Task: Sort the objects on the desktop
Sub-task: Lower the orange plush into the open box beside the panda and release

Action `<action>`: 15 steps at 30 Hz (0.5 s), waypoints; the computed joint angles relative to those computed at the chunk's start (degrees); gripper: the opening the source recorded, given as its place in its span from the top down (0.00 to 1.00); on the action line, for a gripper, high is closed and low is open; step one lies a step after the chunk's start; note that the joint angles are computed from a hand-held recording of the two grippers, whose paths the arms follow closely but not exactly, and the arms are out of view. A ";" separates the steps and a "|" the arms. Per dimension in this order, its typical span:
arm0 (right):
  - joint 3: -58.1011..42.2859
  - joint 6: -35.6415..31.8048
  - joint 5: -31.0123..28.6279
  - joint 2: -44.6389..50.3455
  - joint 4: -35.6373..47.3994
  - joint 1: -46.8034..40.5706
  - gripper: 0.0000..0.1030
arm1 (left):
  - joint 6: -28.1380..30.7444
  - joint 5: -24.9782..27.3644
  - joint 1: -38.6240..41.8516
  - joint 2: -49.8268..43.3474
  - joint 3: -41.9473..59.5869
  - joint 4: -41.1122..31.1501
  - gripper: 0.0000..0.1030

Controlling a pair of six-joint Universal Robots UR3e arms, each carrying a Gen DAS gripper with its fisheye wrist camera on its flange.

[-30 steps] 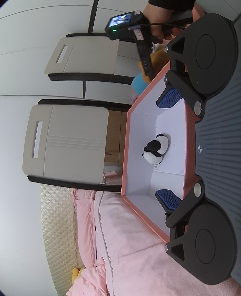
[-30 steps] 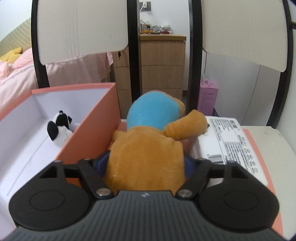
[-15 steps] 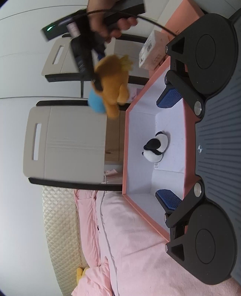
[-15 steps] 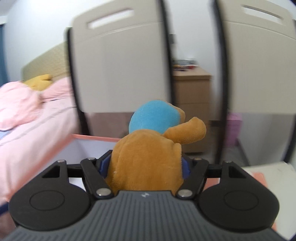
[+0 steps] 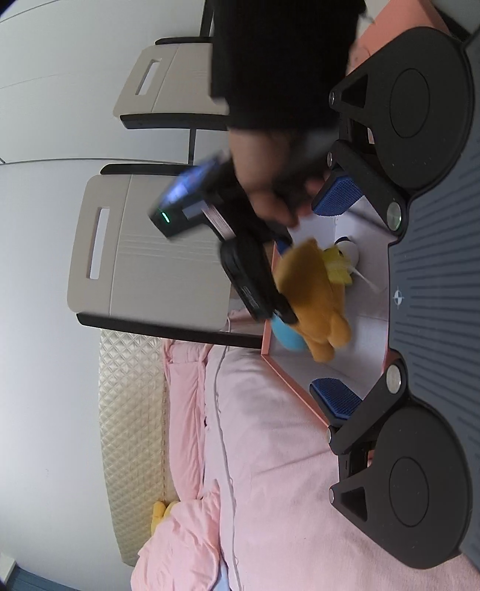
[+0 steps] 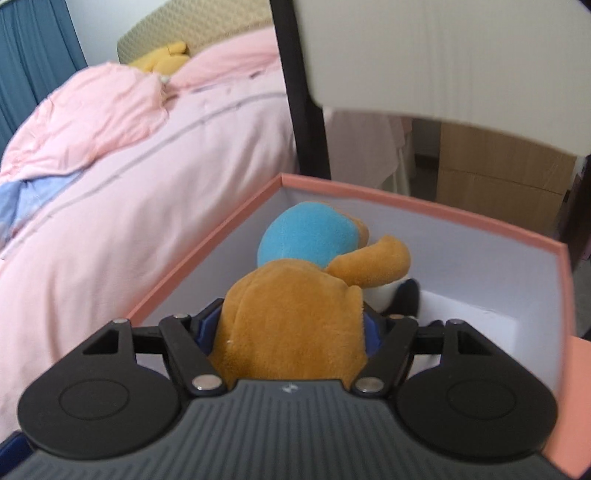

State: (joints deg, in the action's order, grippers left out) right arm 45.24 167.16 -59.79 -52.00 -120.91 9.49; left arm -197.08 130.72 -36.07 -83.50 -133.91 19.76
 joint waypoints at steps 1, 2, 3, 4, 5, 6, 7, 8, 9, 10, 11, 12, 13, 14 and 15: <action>-2.76 0.35 -0.81 2.28 0.60 0.91 0.30 | -0.23 -0.20 0.12 0.18 -0.01 -0.46 0.07; -4.88 0.65 -1.15 4.34 0.90 1.47 0.30 | -0.39 -0.43 0.23 0.35 -0.04 -0.86 0.07; -8.16 1.23 -1.33 6.96 1.71 1.96 0.29 | -0.56 -0.53 0.29 0.53 -0.07 -1.20 0.07; -9.05 1.22 -1.09 7.90 2.68 1.91 0.26 | -0.73 -0.54 0.33 0.70 -0.10 -1.50 0.07; -11.61 1.32 -0.75 9.85 4.29 2.01 0.25 | -0.82 -0.64 0.38 0.86 -0.12 -1.67 0.07; -13.78 1.43 -0.76 11.19 6.47 2.15 0.24 | -0.81 -0.73 0.40 0.95 -0.15 -1.67 0.07; -16.74 1.65 -1.37 12.96 8.88 2.54 0.23 | -0.72 -0.84 0.41 0.95 -0.19 -1.49 0.07; -17.76 1.37 -1.68 13.61 10.06 2.66 0.22 | -0.62 -1.16 0.53 1.02 -0.27 -1.36 0.07; -18.53 1.12 -1.90 14.10 11.04 2.74 0.19 | -0.52 -1.49 0.64 1.07 -0.27 -1.45 0.07; -17.97 1.10 -1.72 13.74 11.04 2.53 0.16 | -0.43 -1.73 0.71 1.05 -0.20 -1.58 0.07; -16.64 1.69 -1.21 12.92 10.39 2.09 0.14 | -0.33 -1.97 0.77 0.99 -0.10 -1.71 0.07; -15.04 2.40 -0.65 11.97 9.46 1.64 0.11 | -0.19 -2.31 0.90 1.02 -0.09 -1.84 0.07; -12.38 3.45 0.05 10.48 7.38 1.18 0.07 | 0.01 -2.73 1.17 1.24 -0.27 -1.87 0.07; -10.71 3.92 0.47 9.29 5.62 0.89 0.06 | 0.23 -3.12 1.48 1.50 -0.52 -1.76 0.07; -8.89 4.22 0.85 7.96 3.89 0.57 0.06 | 0.32 -3.34 1.66 1.66 -0.65 -1.70 0.07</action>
State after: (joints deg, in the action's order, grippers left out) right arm 36.35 171.38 -58.94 -44.03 -117.02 10.06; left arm -196.75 127.37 -34.41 -81.84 -134.57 18.06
